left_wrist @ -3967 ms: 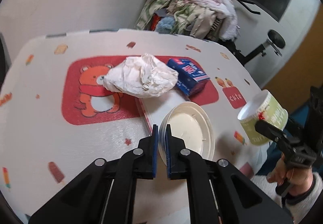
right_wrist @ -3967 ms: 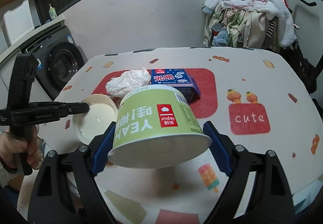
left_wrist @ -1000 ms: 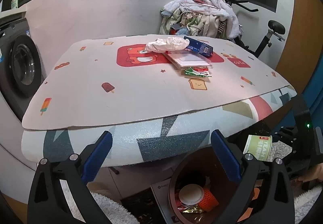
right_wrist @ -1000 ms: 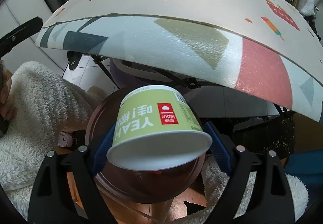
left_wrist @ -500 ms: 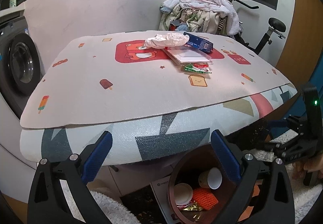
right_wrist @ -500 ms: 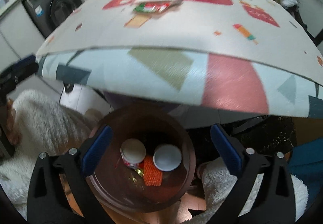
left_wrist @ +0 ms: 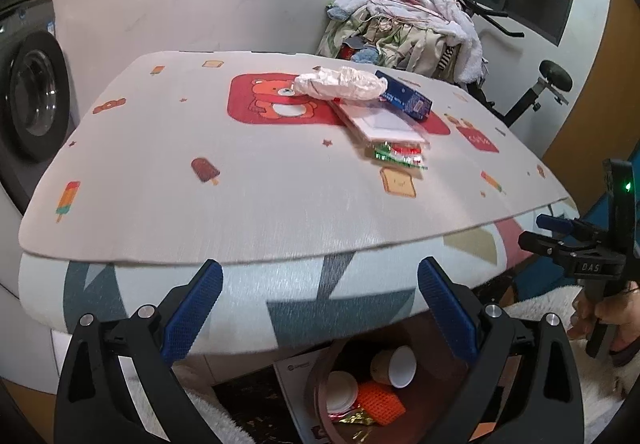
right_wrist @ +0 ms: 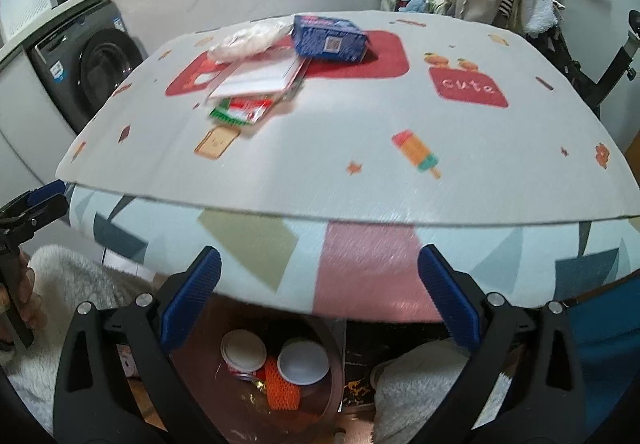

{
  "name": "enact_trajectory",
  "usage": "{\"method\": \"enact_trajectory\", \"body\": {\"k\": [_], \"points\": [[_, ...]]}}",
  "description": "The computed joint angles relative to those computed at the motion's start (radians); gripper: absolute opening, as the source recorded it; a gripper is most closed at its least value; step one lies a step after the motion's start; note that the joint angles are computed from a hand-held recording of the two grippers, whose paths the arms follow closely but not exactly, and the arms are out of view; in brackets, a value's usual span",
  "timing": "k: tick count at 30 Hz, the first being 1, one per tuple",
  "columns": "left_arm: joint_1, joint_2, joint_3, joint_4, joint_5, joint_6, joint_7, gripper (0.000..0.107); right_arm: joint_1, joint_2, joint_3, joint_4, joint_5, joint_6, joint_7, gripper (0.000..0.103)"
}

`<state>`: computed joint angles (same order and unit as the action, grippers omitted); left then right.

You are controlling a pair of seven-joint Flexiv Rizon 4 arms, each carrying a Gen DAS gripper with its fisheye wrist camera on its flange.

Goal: Collect trash
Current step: 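Grasp the crumpled white tissue with the left gripper and lift it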

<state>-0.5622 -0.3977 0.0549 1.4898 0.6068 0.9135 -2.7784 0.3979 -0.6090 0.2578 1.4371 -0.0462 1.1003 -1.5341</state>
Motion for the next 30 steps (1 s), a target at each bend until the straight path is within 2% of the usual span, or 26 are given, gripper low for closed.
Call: {"method": "enact_trajectory", "body": {"k": [7,11,16,18,20,24,27,30], "points": [[0.041,-0.03,0.005,-0.071,-0.02,0.015,0.096,0.096,0.0,-0.043,-0.005,-0.084,-0.004,-0.019,-0.01,0.097],[0.099,-0.064,-0.011,-0.1,-0.111,0.077,0.195,0.096,0.006,-0.093,-0.013,-0.178,-0.008,-0.055,-0.019,0.097],[0.188,-0.145,-0.039,-0.146,-0.31,0.19,0.291,0.096,0.025,-0.161,-0.034,-0.302,-0.019,-0.064,-0.016,0.097],[0.24,-0.193,-0.079,-0.174,-0.427,0.215,0.34,0.095,0.031,-0.194,-0.042,-0.359,-0.016,-0.059,0.002,0.097],[0.284,-0.242,-0.115,-0.199,-0.532,0.253,0.37,0.088,0.022,-0.229,-0.023,-0.418,0.009,-0.053,0.0,0.097],[0.347,-0.346,-0.165,-0.248,-0.707,0.364,0.367,0.086,0.034,-0.301,-0.026,-0.548,0.024,-0.081,0.003,0.097],[0.377,-0.416,-0.197,-0.271,-0.825,0.432,0.337,0.078,0.041,-0.347,-0.024,-0.634,0.032,-0.112,-0.012,0.097],[0.399,-0.474,-0.246,-0.29,-0.922,0.487,0.339,0.068,0.038,-0.395,0.001,-0.742,0.071,-0.201,-0.042,0.097]]}}
